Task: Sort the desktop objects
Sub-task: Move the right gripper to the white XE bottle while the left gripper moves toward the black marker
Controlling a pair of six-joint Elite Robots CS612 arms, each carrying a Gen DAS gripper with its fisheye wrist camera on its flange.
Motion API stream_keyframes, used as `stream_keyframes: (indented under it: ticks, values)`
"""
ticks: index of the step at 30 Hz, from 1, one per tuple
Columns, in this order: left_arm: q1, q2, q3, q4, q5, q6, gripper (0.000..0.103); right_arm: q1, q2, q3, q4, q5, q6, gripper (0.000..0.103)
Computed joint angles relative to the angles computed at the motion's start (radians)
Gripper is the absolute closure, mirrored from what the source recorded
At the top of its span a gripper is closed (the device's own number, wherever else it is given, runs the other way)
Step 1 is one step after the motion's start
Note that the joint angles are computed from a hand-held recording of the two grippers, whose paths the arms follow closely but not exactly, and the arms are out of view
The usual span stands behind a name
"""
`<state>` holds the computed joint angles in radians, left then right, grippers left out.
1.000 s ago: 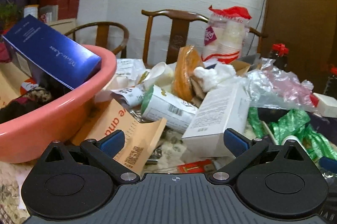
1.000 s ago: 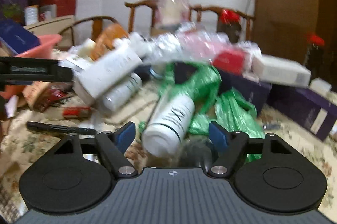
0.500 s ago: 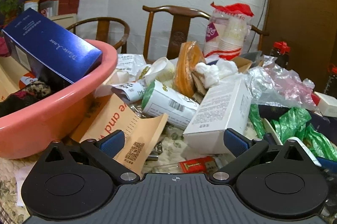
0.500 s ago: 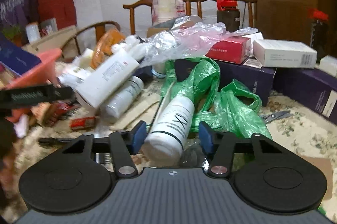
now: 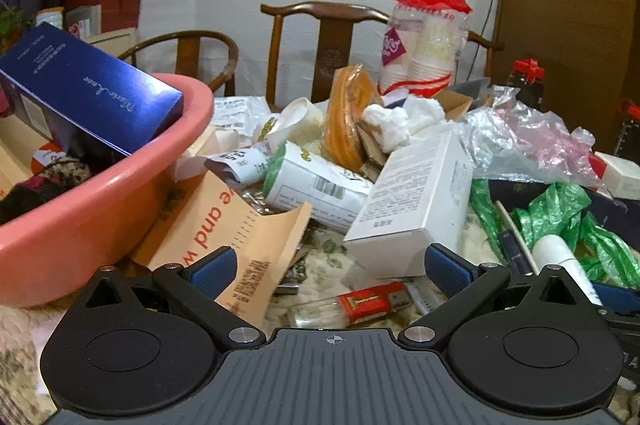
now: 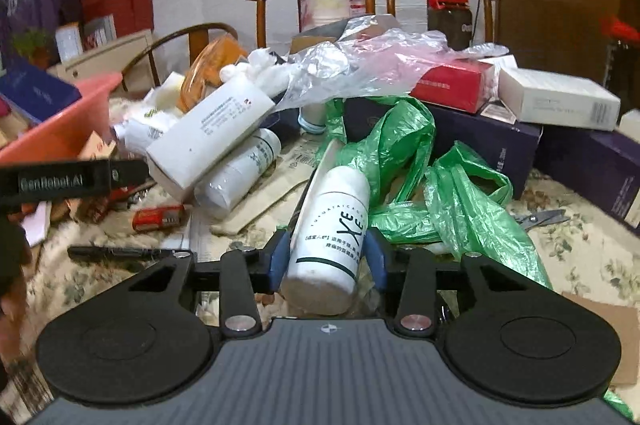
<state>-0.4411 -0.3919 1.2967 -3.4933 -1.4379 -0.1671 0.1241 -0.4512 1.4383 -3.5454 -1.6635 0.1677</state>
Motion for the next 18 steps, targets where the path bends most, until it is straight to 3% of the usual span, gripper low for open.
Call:
stream_keyframes:
  ticks: [4,8,11,13,16,18]
  values:
    - [0.01,-0.014,0.022,-0.017,-0.005,0.136,0.0,-0.016,-0.023,0.041,-0.028,0.067,0.072,0.059]
    - [0.023,-0.023,0.061,-0.035,-0.012,0.267,0.0,-0.033,-0.049,0.102,-0.142,0.13,0.127,0.062]
    - [0.022,-0.017,0.076,-0.056,0.006,0.422,0.0,-0.051,-0.058,0.128,-0.217,0.196,0.179,0.062]
    - [0.017,-0.01,0.081,-0.072,0.034,0.483,0.0,-0.059,-0.06,0.134,-0.236,0.226,0.199,0.062]
    - [0.025,0.005,0.076,-0.14,-0.021,0.572,0.0,-0.062,-0.059,0.133,-0.24,0.239,0.205,0.062]
    - [0.029,0.015,0.058,-0.138,-0.044,0.612,0.0,-0.063,-0.059,0.131,-0.236,0.249,0.207,0.062]
